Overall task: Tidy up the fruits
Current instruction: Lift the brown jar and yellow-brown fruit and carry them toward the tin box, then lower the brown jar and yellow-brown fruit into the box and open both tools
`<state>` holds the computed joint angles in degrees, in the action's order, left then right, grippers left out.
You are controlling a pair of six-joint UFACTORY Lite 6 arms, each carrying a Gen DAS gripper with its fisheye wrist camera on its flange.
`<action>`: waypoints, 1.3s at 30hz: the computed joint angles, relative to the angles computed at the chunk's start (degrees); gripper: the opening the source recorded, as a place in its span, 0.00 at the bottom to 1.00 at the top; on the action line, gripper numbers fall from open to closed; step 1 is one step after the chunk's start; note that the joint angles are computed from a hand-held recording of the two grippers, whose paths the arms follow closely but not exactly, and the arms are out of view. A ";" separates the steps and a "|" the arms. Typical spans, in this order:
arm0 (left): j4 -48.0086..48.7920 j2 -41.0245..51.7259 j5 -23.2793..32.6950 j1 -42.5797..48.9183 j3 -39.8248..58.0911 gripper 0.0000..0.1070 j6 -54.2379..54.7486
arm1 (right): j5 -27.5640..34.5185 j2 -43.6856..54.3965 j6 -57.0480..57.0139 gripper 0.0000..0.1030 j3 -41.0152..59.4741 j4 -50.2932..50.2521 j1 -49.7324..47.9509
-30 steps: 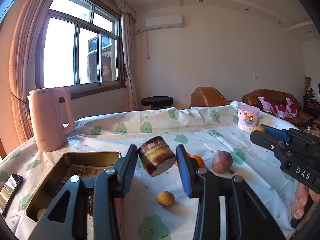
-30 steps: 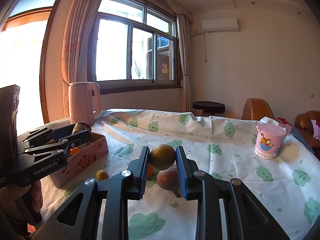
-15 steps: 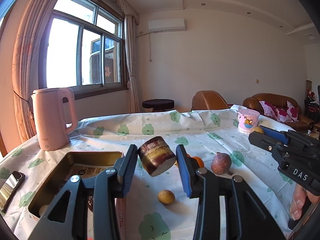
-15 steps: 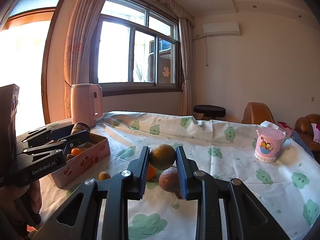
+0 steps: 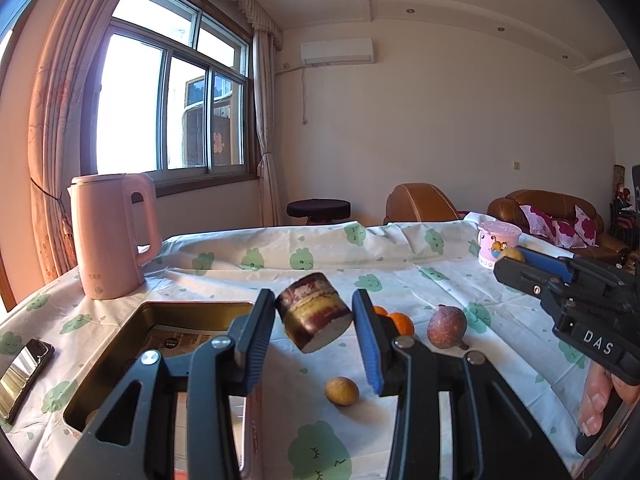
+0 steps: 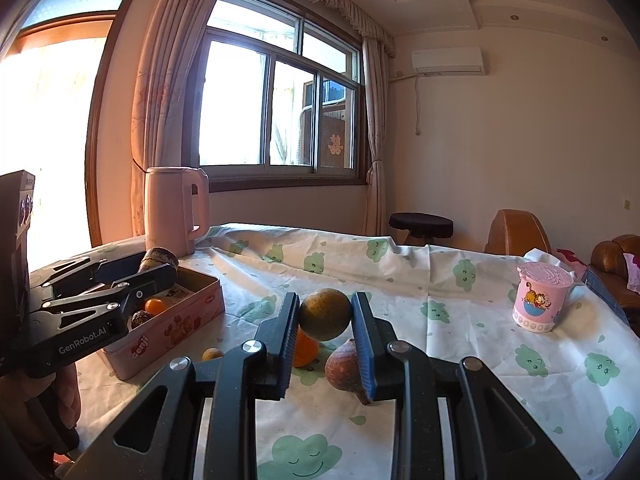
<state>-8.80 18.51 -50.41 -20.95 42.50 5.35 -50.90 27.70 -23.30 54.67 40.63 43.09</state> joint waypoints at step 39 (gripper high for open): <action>18.20 2.85 10.61 26.45 5.85 0.39 -13.68 | 26.09 29.12 -33.67 0.27 55.19 18.66 6.61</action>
